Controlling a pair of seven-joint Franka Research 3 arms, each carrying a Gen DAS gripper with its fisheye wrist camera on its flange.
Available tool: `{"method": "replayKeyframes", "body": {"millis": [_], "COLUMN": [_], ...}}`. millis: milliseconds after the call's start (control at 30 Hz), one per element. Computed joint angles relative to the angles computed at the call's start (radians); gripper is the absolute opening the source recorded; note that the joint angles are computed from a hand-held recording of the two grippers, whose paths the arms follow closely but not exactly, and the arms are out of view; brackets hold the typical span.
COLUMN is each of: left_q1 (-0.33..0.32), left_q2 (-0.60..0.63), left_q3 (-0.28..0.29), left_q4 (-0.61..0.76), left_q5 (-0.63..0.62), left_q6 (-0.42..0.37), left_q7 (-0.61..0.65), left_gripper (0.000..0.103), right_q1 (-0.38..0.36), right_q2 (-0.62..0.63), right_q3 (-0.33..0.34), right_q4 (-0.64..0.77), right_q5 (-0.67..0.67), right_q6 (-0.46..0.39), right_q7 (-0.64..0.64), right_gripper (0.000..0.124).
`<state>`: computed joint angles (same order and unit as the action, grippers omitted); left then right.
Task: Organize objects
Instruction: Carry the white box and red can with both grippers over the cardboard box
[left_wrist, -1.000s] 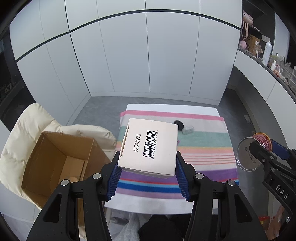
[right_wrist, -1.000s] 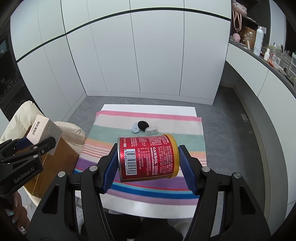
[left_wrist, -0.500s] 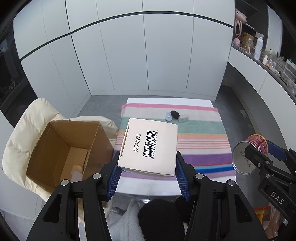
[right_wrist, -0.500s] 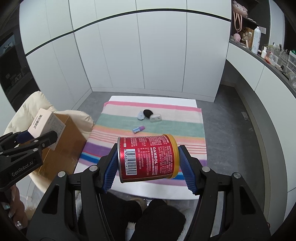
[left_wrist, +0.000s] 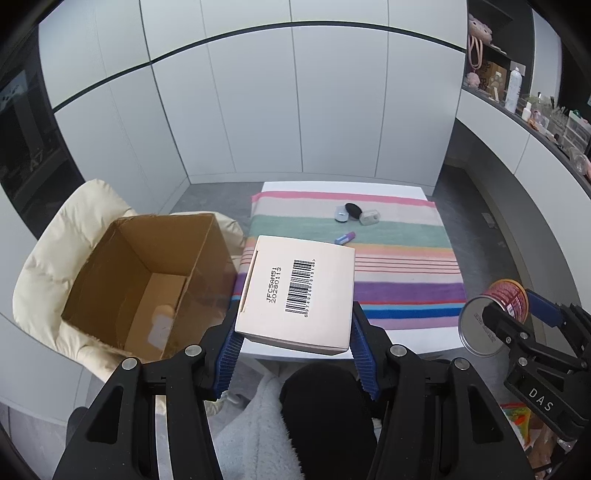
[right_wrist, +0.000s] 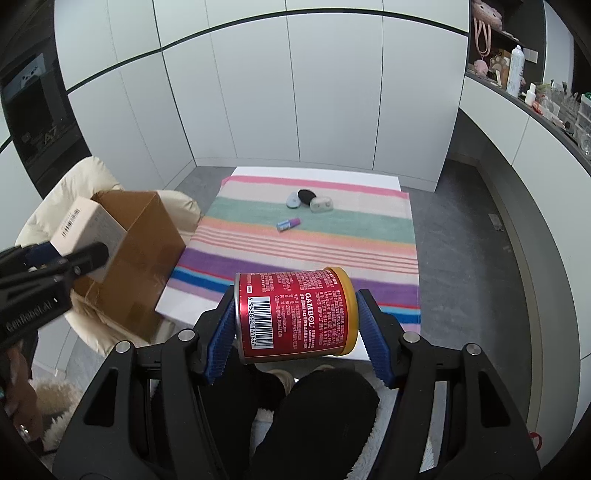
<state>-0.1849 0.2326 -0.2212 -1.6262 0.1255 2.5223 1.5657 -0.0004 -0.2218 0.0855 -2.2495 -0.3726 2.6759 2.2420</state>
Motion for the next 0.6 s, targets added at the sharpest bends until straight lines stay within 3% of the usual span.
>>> {"method": "replayKeyframes", "body": {"millis": [333, 600], "left_q1": [0.013, 0.043], "left_q2": [0.031, 0.047], "left_q3": [0.013, 0.04], "left_q4": [0.023, 0.031], "left_q5": [0.006, 0.024], "left_q6": [-0.015, -0.031], "left_q7": [-0.019, -0.079], "left_gripper": [0.055, 0.055], "right_q1": [0.023, 0.084], "right_q2": [0.052, 0.142], "right_q3": [-0.008, -0.029], "right_q4": [0.033, 0.106], "right_q5": [0.005, 0.061], "right_q6": [0.002, 0.007], "right_q7": [-0.019, -0.109], "right_gripper": [0.064, 0.064]}}
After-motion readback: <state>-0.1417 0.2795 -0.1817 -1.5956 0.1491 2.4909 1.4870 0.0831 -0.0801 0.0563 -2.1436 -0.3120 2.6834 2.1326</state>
